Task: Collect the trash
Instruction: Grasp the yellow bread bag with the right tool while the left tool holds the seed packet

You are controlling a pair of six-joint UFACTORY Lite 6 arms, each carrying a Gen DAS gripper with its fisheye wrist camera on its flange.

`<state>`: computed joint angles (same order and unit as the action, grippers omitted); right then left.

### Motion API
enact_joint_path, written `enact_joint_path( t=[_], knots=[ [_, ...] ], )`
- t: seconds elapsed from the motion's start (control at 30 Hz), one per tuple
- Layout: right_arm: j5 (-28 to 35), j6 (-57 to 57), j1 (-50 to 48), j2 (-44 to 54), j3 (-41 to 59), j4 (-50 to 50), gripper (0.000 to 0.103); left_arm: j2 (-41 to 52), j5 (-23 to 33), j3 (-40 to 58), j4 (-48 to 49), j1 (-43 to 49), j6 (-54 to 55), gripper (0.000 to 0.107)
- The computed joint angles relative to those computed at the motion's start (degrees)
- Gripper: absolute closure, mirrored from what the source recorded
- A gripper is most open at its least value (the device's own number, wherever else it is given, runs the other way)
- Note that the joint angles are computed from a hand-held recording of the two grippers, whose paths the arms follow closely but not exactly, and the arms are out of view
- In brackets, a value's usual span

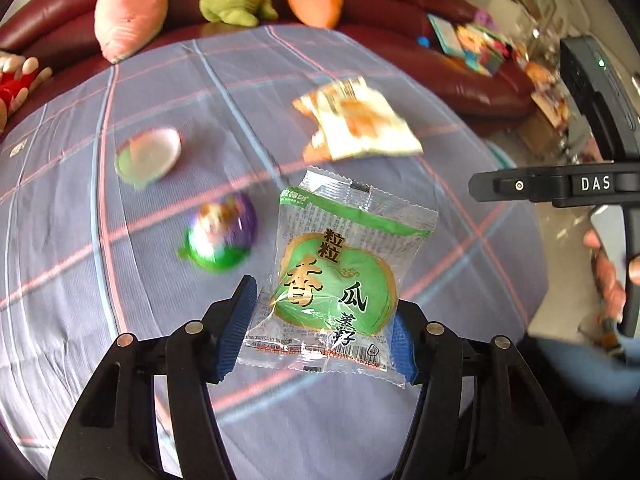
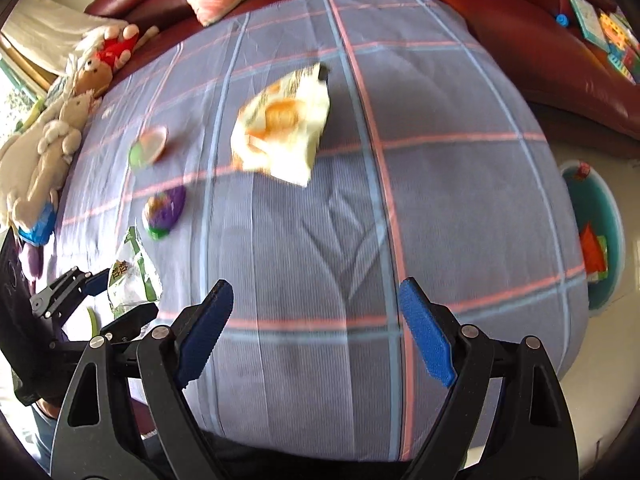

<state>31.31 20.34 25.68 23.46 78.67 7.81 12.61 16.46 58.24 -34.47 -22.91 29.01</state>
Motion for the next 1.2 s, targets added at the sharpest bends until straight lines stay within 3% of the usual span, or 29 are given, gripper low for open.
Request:
enact_joint_path(
  t=[0.3, 0.63, 0.7, 0.73, 0.77, 0.93, 1.2],
  knots=[
    [10.9, -5.9, -3.8, 21.1, 29.9, 4.7, 0.022, 10.2, 3.9, 15.3, 9.4, 1.3, -10.2, 0.045],
    [20.8, -7.7, -4.5, 41.8, 58.9, 8.1, 0.023, 14.4, 7.1, 22.3, 7.6, 5.6, -9.3, 0.045],
    [20.6, -9.4, -4.6, 42.7, 59.6, 9.3, 0.052, 14.6, 7.4, 22.7, 7.3, 6.0, -9.4, 0.045],
    [21.0, -10.0, -4.7, 43.2, 60.1, 10.2, 0.074, 15.1, 7.5, 23.2, 7.6, 5.9, -9.9, 0.045],
    [20.2, -10.6, -4.9, 42.5, 58.6, 11.0, 0.081, 15.3, 7.6, 23.5, 7.8, 5.8, -10.4, 0.045],
    [11.8, -14.1, -5.1, 31.3, 41.4, 11.7, 0.096, 15.5, 7.9, 24.1, 8.4, 4.4, -12.1, 0.045],
    [2.0, -18.9, -8.2, 12.6, 16.8, 13.5, 0.096, 17.1, 7.5, 27.5, 11.8, -1.1, -18.8, 0.045]
  ],
)
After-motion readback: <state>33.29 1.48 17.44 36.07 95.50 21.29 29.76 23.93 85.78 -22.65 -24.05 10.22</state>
